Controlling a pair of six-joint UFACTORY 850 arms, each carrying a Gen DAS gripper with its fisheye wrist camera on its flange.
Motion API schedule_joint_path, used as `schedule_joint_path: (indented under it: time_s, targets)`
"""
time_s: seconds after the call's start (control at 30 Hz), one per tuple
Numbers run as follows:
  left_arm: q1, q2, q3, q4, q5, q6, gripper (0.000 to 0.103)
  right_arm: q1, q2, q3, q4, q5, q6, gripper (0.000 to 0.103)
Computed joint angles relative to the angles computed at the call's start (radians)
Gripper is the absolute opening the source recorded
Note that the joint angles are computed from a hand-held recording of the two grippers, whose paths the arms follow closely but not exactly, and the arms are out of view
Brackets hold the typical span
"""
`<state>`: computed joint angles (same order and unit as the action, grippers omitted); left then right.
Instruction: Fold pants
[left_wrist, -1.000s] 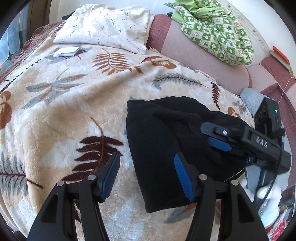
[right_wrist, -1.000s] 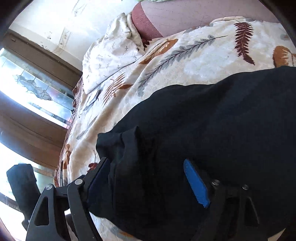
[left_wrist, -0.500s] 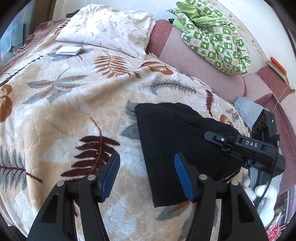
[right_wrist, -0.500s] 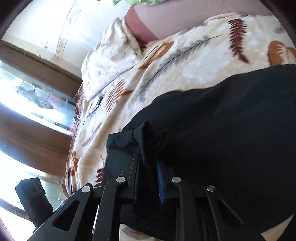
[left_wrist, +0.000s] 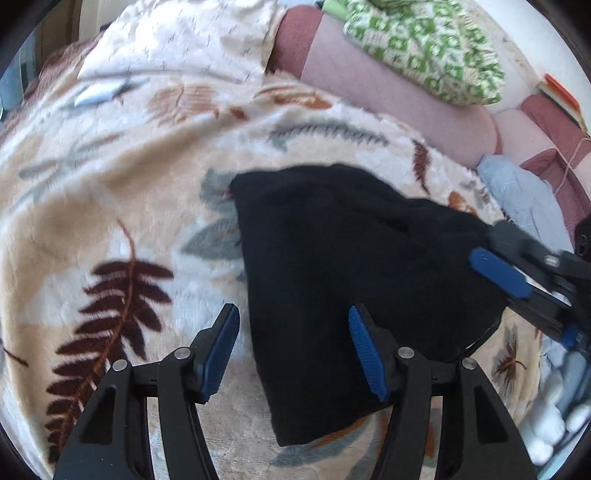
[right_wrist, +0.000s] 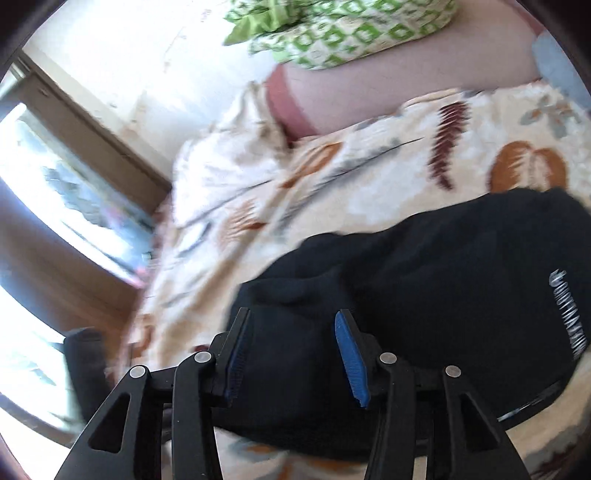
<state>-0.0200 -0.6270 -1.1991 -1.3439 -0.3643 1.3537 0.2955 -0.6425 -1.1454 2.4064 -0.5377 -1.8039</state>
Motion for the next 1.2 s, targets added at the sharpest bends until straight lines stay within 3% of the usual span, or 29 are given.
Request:
schedule_joint_path:
  time_s: [0.07,0.17,0.23,0.33,0.43,0.5,0.63,0.7,0.8,1.03,1.2]
  targets:
    - [0.016,-0.016,-0.003,-0.026,-0.033,-0.002,0.062,-0.016,-0.029,-0.015,-0.133,-0.064,0.136,0.051]
    - [0.015,-0.010,0.013,-0.085,-0.030,0.084,0.062,-0.022,-0.074,-0.039,-0.181,-0.009,0.228,0.050]
    - [0.008,-0.004,0.024,-0.114,-0.011,0.136,0.063,-0.032,-0.099,-0.032,-0.165,-0.005,0.243,0.034]
    - [0.012,0.000,0.031,-0.122,-0.010,0.171,0.063,-0.052,-0.095,0.011,-0.100,-0.090,0.204,0.031]
    - [0.028,0.005,0.016,0.033,-0.035,0.021,0.064,-0.055,-0.027,0.064,-0.053,0.014,0.156,0.040]
    - [0.035,0.022,0.011,0.140,-0.033,-0.075,0.065,-0.071,0.044,0.156,0.086,0.023,0.004,0.041]
    - [-0.008,0.087,0.022,0.086,0.055,0.048,0.065,-0.114,0.162,0.340,0.436,-0.015,-0.290,0.055]
    - [-0.050,0.090,-0.015,0.141,0.054,0.002,0.065,-0.146,0.175,0.387,0.472,-0.059,-0.276,0.057]
    - [-0.115,0.061,-0.096,0.169,-0.002,-0.035,0.065,-0.186,0.152,0.401,0.389,-0.123,-0.148,0.057]
    - [-0.238,-0.155,-0.413,0.385,-0.154,-0.381,0.065,-0.154,0.124,0.366,0.490,-0.073,-0.227,0.059]
    - [-0.318,-0.276,-0.585,0.495,-0.228,-0.465,0.065,-0.156,0.090,0.339,0.524,-0.103,-0.302,0.068]
